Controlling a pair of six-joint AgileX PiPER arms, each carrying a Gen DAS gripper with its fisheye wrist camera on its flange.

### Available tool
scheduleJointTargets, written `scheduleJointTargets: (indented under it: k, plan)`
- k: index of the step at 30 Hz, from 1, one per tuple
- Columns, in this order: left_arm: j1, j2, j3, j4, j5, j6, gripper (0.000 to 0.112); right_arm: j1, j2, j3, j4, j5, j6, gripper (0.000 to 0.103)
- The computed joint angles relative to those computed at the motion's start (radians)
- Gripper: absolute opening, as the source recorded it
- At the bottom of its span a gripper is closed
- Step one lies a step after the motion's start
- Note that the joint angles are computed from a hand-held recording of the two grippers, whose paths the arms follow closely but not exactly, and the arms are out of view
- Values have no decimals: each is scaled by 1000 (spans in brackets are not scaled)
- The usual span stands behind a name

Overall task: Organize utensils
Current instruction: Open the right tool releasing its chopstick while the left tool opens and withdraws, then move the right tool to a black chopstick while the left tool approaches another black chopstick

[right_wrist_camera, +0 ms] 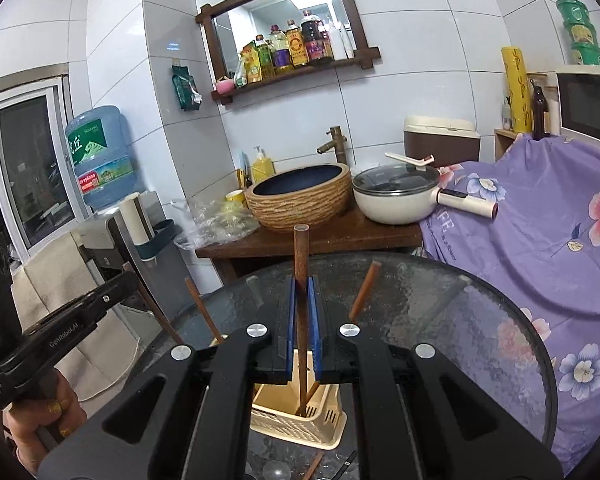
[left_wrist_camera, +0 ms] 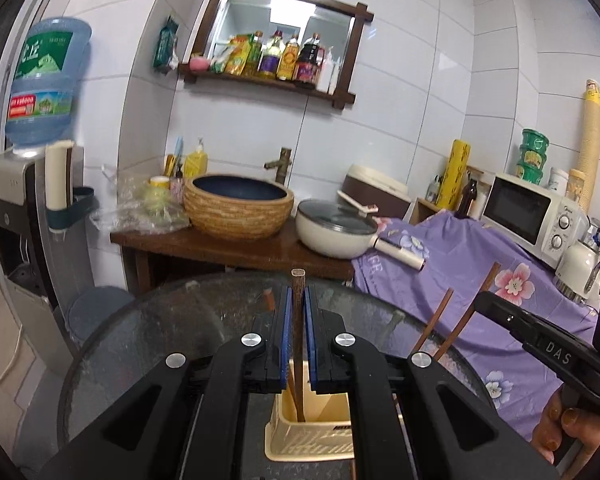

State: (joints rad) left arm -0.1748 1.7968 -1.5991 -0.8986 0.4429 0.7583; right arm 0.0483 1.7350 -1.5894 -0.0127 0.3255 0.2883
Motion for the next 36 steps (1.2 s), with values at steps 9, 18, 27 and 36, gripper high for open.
scheduleJointTargets:
  k: [9,18,27,36]
  plan:
    - [4,18,70,-51,-34,80,6,18,25,61,7,-49,2,7]
    - [12,-1,99,-115,-15,168,47,26,5,105,-63,-78,50,19]
    - [43,-77,262,-287,-38,409,84,42,-110,314,-338,-171,310,59]
    - [91,-97,440,-345,-1,559,96,96,-191,554,-635,-211,590,85]
